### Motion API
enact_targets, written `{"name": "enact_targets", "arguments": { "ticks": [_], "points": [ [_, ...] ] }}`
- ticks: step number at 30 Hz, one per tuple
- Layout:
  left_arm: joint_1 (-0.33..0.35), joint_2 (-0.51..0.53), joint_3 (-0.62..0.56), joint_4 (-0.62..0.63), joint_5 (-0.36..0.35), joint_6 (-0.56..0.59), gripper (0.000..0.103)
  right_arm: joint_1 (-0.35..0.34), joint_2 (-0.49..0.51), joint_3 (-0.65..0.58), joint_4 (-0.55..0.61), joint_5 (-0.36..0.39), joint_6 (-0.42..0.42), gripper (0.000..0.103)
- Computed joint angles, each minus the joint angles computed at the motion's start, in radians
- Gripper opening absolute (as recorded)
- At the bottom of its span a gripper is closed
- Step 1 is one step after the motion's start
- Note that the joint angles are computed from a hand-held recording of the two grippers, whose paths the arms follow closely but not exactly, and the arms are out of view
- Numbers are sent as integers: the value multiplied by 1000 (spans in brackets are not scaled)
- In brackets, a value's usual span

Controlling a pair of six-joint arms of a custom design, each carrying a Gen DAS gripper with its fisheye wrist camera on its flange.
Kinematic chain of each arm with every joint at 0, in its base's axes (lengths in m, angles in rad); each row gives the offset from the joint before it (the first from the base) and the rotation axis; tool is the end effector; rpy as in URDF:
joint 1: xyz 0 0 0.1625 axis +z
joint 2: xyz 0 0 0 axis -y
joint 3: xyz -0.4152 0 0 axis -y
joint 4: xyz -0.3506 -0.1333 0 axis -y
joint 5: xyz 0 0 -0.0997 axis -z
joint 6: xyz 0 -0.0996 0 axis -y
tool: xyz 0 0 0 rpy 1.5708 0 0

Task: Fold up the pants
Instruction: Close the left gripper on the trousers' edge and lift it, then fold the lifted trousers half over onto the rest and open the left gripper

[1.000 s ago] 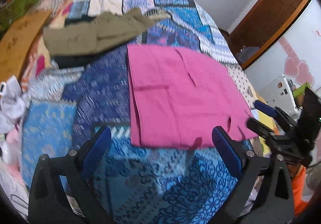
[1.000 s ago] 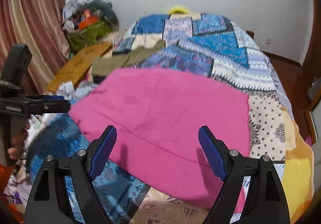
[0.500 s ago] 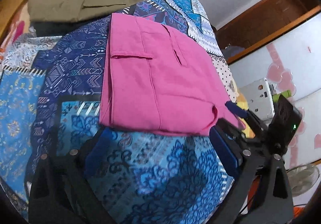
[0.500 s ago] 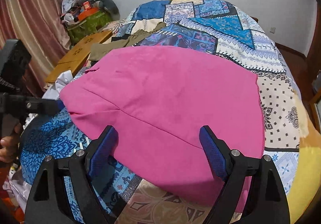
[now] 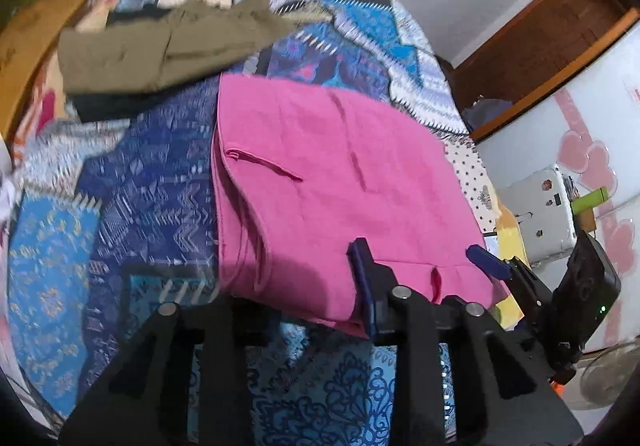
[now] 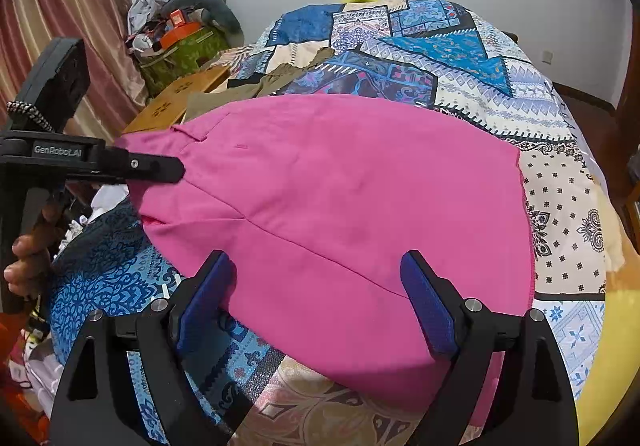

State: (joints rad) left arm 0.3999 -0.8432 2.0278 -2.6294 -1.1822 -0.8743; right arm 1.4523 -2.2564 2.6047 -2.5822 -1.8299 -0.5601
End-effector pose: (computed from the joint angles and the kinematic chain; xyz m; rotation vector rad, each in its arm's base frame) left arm -0.3898 -0.3505 0.0438 0.4494 2.7724 -0.3793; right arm 0.0828 -0.2158 0.3497 0.4538 -2.5522 0.7284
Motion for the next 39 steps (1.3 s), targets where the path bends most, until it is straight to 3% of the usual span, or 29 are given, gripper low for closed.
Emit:
{"name": "enact_targets", "arguments": {
  "ticks": [5,10,15,17,20,25,31,39],
  "points": [
    [-90,-37,8,77,173,31,24,-90,-83,-26,94,106,4,84],
    [-187,-78,-9,288,363,48,23,-143,-143,-41,125,106,0,84],
    [-232,-61,-28,291,422,141,23,-151,-153,-24,131,50,-43,84],
    [-231,-31,-46,236,418,193,23,-203,-189,-12,141,99,-75,84],
    [-226,10,-77,157,389,269,20,-214,-192,-16,149,109,-79,84],
    [-196,91,-152,29,245,417,18,-234,-206,-11,155,129,-93,85],
    [-143,171,-244,12,69,439,16,-249,-206,-8,148,143,-96,85],
    [-107,232,-306,32,-25,391,17,-255,-207,-9,151,148,-95,85]
  ]
}}
